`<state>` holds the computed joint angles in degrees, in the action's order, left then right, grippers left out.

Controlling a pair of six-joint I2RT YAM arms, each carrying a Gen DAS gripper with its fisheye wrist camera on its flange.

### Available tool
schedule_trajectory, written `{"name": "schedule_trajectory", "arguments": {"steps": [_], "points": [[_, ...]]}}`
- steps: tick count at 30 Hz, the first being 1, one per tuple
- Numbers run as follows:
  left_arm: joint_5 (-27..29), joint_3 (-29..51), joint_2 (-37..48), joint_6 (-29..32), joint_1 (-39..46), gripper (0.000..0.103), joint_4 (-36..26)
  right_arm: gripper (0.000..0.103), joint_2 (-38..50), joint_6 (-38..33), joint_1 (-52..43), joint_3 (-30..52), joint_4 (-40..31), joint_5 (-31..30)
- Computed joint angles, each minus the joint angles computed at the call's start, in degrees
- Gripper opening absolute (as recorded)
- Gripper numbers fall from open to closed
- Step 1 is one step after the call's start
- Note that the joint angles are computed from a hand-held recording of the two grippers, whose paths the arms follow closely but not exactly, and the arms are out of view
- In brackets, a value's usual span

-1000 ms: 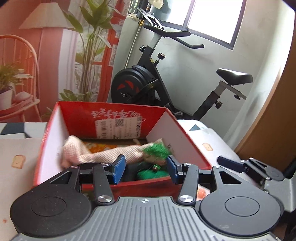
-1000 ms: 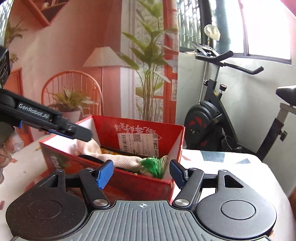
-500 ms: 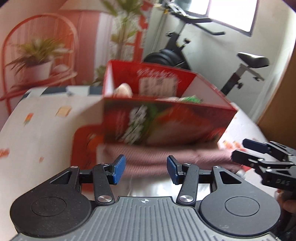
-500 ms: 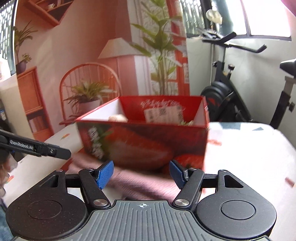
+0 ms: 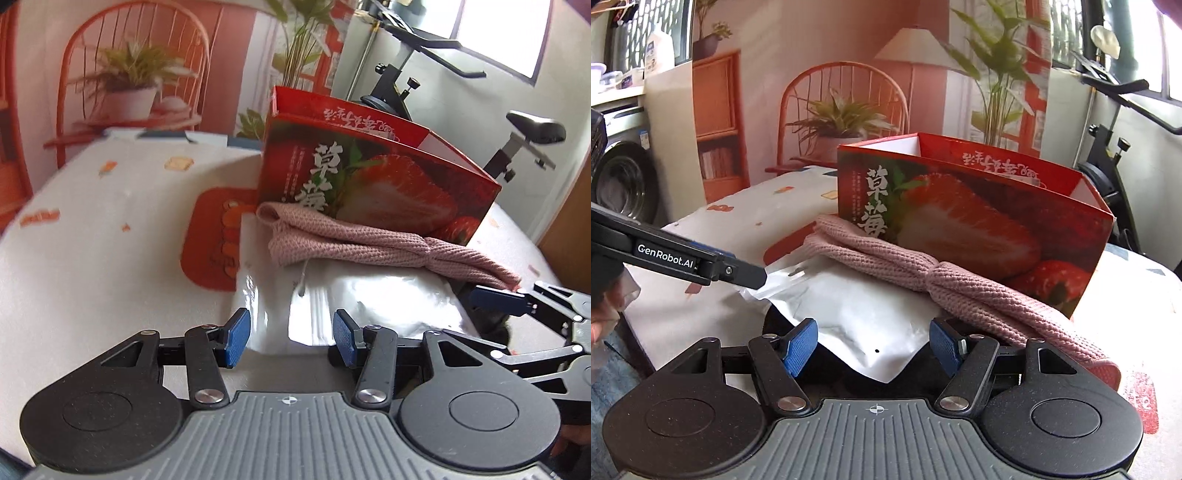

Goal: Organize soft objects
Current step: 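Move both grippers back to the pile over the black glove, then close the left gripper on the black glove while the right gripper grasps it too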

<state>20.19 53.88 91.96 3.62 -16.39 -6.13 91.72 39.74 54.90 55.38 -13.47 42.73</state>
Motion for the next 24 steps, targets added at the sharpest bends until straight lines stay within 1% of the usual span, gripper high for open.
{"name": "schedule_trajectory", "arguments": {"steps": [2, 6, 11, 16, 24], "points": [[1.9, -0.1, -0.2, -0.3, 0.3, 0.052, -1.0, 0.064, 0.1, 0.6, 0.2, 0.6, -0.7, 0.8], [2.6, -2.2, -1.6, 0.1, -1.0, 0.052, -0.9, 0.064, -1.1, 1.8, 0.2, 0.0, -2.0, 1.7], [3.8, -3.4, -2.1, -0.2, -1.6, 0.052, -2.5, 0.064, -2.3, 3.4, 0.8, -0.6, -3.5, 3.2], [5.5, -3.6, -1.4, -1.6, -2.3, 0.051, -3.8, 0.067, -3.5, 6.2, 1.5, -1.3, -5.3, 4.7], [3.3, -3.0, 1.2, -3.6, -5.3, 0.050, -2.2, 0.067, -6.4, 11.4, 2.9, -4.5, -7.5, 6.5]]}}
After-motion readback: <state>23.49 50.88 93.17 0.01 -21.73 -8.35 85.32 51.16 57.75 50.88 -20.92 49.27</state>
